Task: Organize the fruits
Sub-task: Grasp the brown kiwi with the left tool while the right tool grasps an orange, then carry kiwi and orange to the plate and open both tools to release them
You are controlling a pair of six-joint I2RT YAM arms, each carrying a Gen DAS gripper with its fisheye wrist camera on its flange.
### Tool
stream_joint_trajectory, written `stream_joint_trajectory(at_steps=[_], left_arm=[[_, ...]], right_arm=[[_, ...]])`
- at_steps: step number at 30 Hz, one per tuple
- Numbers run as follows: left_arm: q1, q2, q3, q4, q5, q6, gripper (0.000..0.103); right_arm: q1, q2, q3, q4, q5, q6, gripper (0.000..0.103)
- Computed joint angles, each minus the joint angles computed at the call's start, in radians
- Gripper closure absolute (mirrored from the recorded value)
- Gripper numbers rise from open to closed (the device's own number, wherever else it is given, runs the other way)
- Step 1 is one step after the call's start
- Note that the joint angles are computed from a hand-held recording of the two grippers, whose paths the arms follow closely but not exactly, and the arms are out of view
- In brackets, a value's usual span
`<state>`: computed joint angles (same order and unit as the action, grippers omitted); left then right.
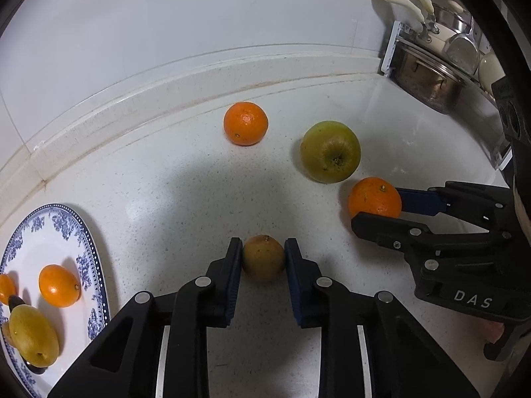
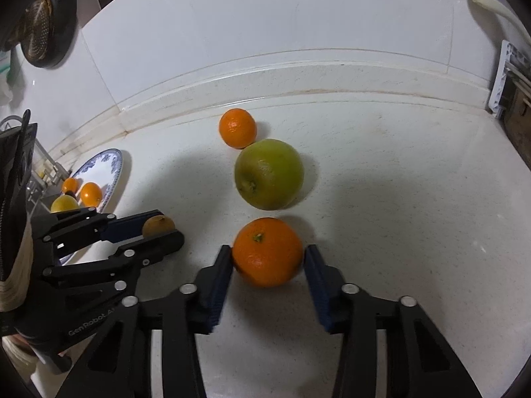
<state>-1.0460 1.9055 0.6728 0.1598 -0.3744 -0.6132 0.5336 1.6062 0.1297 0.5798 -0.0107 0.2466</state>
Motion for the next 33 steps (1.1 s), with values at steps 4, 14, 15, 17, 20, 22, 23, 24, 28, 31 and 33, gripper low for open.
stream_joint_trajectory(at_steps=[4, 14, 15, 17, 20, 22, 23, 24, 28, 31, 33], left_arm=[[-0.017, -0.037, -0.025, -0.009, -0.017, -0.011, 0.077], [-0.075, -0.161, -0.069, -0.081, -0.082, -0.063, 0.077], [-0.082, -0.175, -0.074, -0.09, -0.09, -0.069, 0.077], [-0.098, -0.214, -0.089, -0.111, -0.107, -0.088, 0.077], [-0.124, -0.266, -0.111, -0.142, -0.137, -0.115, 0.077], [-0.147, -0.31, -0.126, -0.173, -0.163, -0.143, 0.077], [-0.154, -0.329, -0.132, -0.182, -0.169, -0.151, 0.077], [-0.162, -0.345, -0.138, -0.194, -0.178, -0.162, 0.077], [-0.199, -0.416, -0.16, -0.258, -0.22, -0.214, 0.077], [-0.226, -0.478, -0.177, -0.313, -0.248, -0.257, 0.077], [-0.25, -0.518, -0.186, -0.366, -0.279, -0.294, 0.077]], right_arm=[[0.02, -0.015, -0.02, 0.018, 0.018, 0.015, 0.061], [0.059, -0.202, -0.057, -0.085, 0.049, 0.048, 0.061], [0.067, -0.229, -0.06, -0.104, 0.053, 0.054, 0.061], [0.094, -0.295, -0.066, -0.153, 0.07, 0.072, 0.061], [0.133, -0.38, -0.072, -0.217, 0.097, 0.095, 0.061], [0.171, -0.449, -0.072, -0.275, 0.122, 0.119, 0.061], [0.19, -0.481, -0.071, -0.302, 0.134, 0.13, 0.061], [0.213, -0.517, -0.07, -0.333, 0.15, 0.144, 0.061], [0.319, -0.627, -0.054, -0.442, 0.233, 0.199, 0.061], [0.4, -0.679, -0.033, -0.509, 0.29, 0.241, 0.061], [0.455, -0.694, -0.017, -0.54, 0.329, 0.268, 0.061]])
